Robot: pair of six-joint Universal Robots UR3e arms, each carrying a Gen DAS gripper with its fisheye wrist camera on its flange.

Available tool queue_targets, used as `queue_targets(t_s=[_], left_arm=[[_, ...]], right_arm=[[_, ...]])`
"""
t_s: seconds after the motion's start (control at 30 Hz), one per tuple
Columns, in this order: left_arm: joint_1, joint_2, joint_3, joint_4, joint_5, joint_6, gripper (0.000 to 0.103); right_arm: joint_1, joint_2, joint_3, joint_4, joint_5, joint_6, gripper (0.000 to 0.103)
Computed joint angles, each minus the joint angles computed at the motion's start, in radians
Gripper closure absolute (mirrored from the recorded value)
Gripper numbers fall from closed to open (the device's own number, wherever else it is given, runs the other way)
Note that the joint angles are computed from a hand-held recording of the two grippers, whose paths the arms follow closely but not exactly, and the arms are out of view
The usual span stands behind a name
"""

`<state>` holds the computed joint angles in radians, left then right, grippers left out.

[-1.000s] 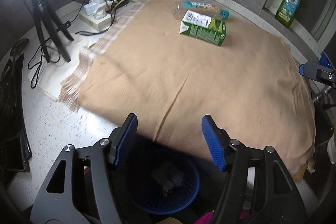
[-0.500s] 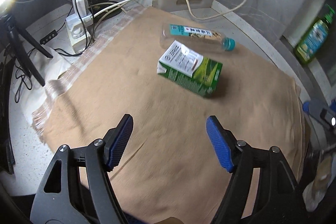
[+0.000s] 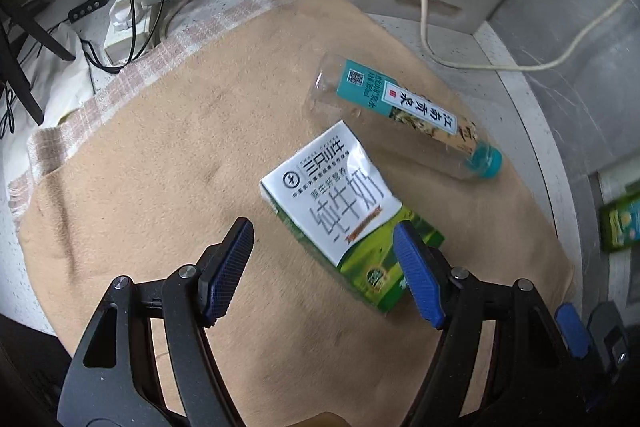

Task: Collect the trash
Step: 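Grasp the green milk carton with the left tool while the right tool grasps the clear bottle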

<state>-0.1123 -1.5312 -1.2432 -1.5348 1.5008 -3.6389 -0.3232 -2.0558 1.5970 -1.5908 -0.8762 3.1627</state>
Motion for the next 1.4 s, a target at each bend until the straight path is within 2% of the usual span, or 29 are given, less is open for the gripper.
queue_targets(t_s=[0.17,0.37,0.47,0.63,0.77,0.93,1.0,1.07,1.17,1.27,1.4], left_arm=[[-0.078,-0.134,0.135,-0.037,0.099,-0.043,0.028],[-0.118,-0.214,0.220,-0.057,0.169,-0.112,0.025],[-0.151,-0.210,0.205,-0.027,0.257,-0.170,0.024],[-0.150,-0.230,0.207,-0.031,0.287,-0.192,0.008],[-0.139,-0.257,0.239,-0.047,0.251,-0.255,0.008],[-0.139,-0.258,0.191,0.019,0.193,-0.224,0.008],[-0.119,-0.208,0.102,0.099,0.134,-0.205,0.017],[-0.083,-0.142,-0.008,0.203,0.042,-0.188,0.041],[-0.053,-0.105,-0.061,0.241,-0.036,-0.170,0.050],[-0.024,-0.054,-0.127,0.276,-0.084,-0.138,0.053],[0.038,0.034,-0.217,0.279,-0.152,-0.094,0.054]], right_arm=[[-0.044,-0.012,0.049,-0.001,0.038,0.003,0.018],[-0.053,-0.002,0.066,-0.001,0.041,-0.005,0.018],[-0.066,-0.012,0.074,0.010,0.045,-0.020,0.018],[-0.070,-0.008,0.087,0.006,0.044,-0.018,0.018],[-0.047,0.005,0.096,-0.018,0.035,0.002,0.018],[-0.026,0.012,0.090,-0.028,0.020,0.008,0.018],[-0.033,0.010,0.089,-0.024,0.021,0.006,0.018],[-0.037,0.012,0.087,-0.029,0.017,0.006,0.018],[-0.014,0.048,0.070,-0.065,0.002,0.017,0.018],[0.041,0.131,0.017,-0.128,-0.021,0.018,0.018],[0.178,0.347,-0.196,-0.160,-0.127,-0.066,0.018]])
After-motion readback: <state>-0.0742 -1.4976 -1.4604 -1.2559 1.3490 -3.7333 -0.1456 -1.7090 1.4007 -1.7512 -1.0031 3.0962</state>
